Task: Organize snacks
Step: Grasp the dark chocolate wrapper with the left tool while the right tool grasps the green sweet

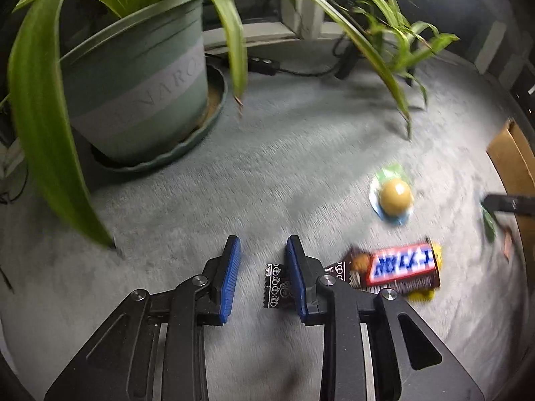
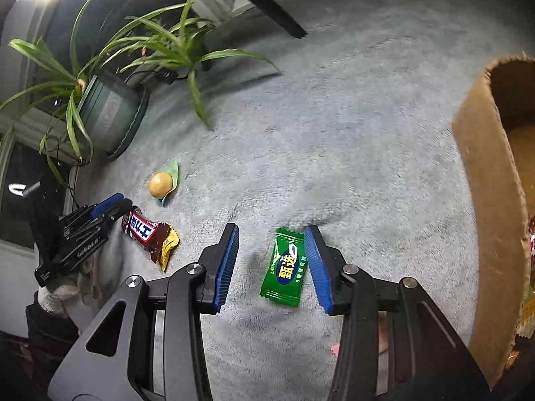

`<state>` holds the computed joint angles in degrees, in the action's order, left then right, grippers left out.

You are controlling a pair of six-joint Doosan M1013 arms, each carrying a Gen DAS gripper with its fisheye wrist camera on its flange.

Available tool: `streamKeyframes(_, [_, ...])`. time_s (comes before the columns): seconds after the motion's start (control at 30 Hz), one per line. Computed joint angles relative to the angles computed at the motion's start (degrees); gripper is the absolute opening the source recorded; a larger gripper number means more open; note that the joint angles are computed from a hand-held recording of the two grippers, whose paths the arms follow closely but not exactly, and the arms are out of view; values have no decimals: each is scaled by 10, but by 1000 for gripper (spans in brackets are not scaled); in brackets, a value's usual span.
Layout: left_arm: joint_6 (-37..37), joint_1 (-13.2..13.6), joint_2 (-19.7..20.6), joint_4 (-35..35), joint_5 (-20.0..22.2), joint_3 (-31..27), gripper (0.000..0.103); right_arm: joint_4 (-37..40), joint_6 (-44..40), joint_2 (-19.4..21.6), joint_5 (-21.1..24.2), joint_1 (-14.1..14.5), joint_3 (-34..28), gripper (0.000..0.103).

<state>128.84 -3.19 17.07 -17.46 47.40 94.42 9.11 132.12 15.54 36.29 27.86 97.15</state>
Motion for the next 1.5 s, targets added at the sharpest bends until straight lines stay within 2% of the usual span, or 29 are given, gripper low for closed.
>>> streamKeyframes(0.23, [55,8,-28,-15,3,37,27,-1,-20,1,5,4,-3,44])
streamKeyframes(0.33, [49,10,-49,-7,-34,61,27,-33,-6,-1,11,10,-4,44])
streamKeyframes(0.47, [45,40,-68,-93,-23,77,28,-81,15,-5,19,22,-2,44])
streamKeyframes(0.53, [26,46,-79,-103,-33,90,34,-113,31,-4,34,31,-7,44])
streamKeyframes(0.63, [8,62,-92,-142,-30,106,35,-123,36,-8,32,39,-4,44])
streamKeyframes(0.7, [8,67,-90,-157,0,106,35,-118,25,-6,37,42,-5,44])
streamKeyframes(0.8, [-16,52,-86,-129,3,109,35,-125,30,-3,41,45,-8,44])
streamKeyframes(0.97, [-36,45,-70,-140,2,97,35,-134,43,-2,36,46,-7,44])
streamKeyframes(1.07, [-47,30,-60,-121,-18,90,35,-154,51,3,44,51,-12,44])
streamKeyframes(1.33, [-74,3,-70,-29,-79,100,36,-235,57,23,113,68,-43,44])
streamKeyframes(1.5, [-61,5,-72,-22,-91,105,38,-265,49,32,147,75,-57,35])
